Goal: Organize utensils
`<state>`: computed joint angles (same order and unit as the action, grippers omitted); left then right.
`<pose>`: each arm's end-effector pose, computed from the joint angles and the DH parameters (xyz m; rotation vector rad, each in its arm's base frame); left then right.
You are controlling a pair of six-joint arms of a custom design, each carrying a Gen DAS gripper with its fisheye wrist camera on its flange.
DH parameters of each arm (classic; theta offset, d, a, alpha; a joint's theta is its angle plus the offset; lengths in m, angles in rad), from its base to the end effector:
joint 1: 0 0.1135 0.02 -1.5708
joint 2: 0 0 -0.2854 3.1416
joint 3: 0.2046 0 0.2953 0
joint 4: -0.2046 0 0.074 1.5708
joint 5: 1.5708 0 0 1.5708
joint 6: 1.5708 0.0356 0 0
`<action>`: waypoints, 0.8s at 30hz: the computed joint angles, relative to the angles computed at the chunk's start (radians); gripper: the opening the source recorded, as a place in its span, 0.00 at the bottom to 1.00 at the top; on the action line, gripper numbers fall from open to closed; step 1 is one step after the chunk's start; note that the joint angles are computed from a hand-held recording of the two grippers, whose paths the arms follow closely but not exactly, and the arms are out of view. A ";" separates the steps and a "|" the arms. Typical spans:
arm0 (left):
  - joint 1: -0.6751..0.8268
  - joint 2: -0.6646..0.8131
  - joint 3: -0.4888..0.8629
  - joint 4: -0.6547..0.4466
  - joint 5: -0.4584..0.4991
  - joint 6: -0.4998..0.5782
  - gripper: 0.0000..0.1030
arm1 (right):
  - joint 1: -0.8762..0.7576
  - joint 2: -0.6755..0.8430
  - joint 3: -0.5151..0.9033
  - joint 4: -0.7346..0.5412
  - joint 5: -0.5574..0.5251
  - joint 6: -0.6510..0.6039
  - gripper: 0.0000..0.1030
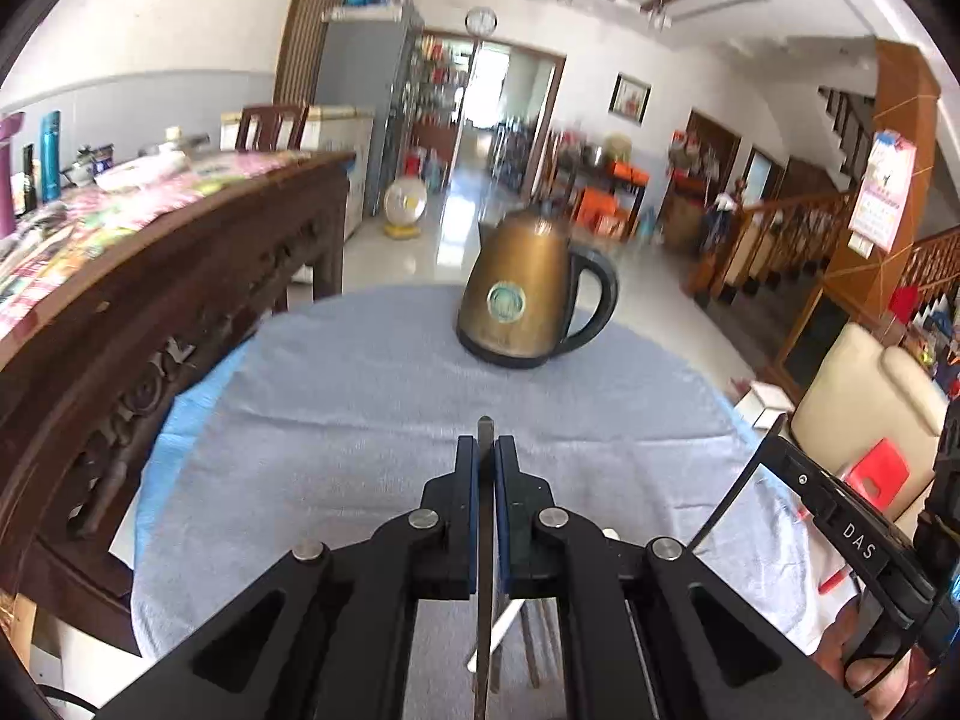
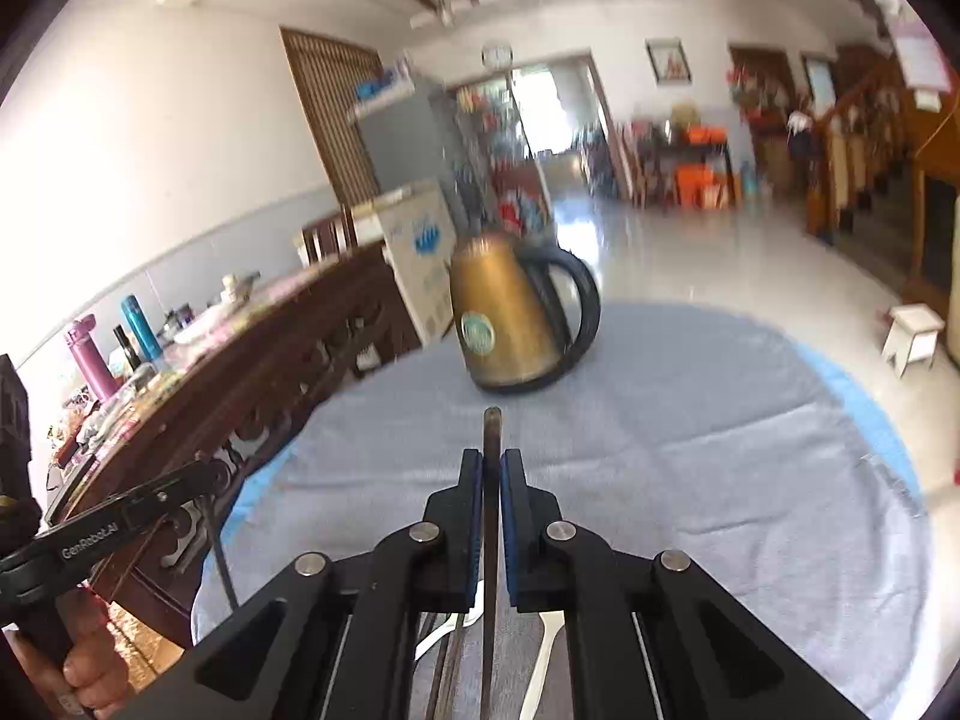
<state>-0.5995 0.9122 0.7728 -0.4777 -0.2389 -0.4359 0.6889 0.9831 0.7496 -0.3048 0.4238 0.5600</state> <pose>0.1935 -0.1220 0.2956 0.0435 2.1864 -0.3304 0.2010 0.1466 0.2879 0.1182 2.0695 0.3237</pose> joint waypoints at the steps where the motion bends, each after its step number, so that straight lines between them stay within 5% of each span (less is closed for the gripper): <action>1: -0.019 -0.033 -0.005 -0.013 -0.018 -0.007 0.05 | 0.046 -0.026 -0.004 -0.011 0.060 0.007 0.07; 14: -0.280 -0.284 0.033 -0.002 -0.292 -0.022 0.05 | 0.578 -0.185 0.137 -0.201 0.669 0.025 0.07; 18: -0.351 -0.301 -0.010 0.090 -0.368 -0.022 0.05 | 0.709 -0.159 0.192 -0.298 0.752 0.096 0.07; 24: -0.411 -0.234 -0.114 0.191 -0.415 -0.054 0.05 | 0.789 -0.081 0.212 -0.475 0.740 0.307 0.07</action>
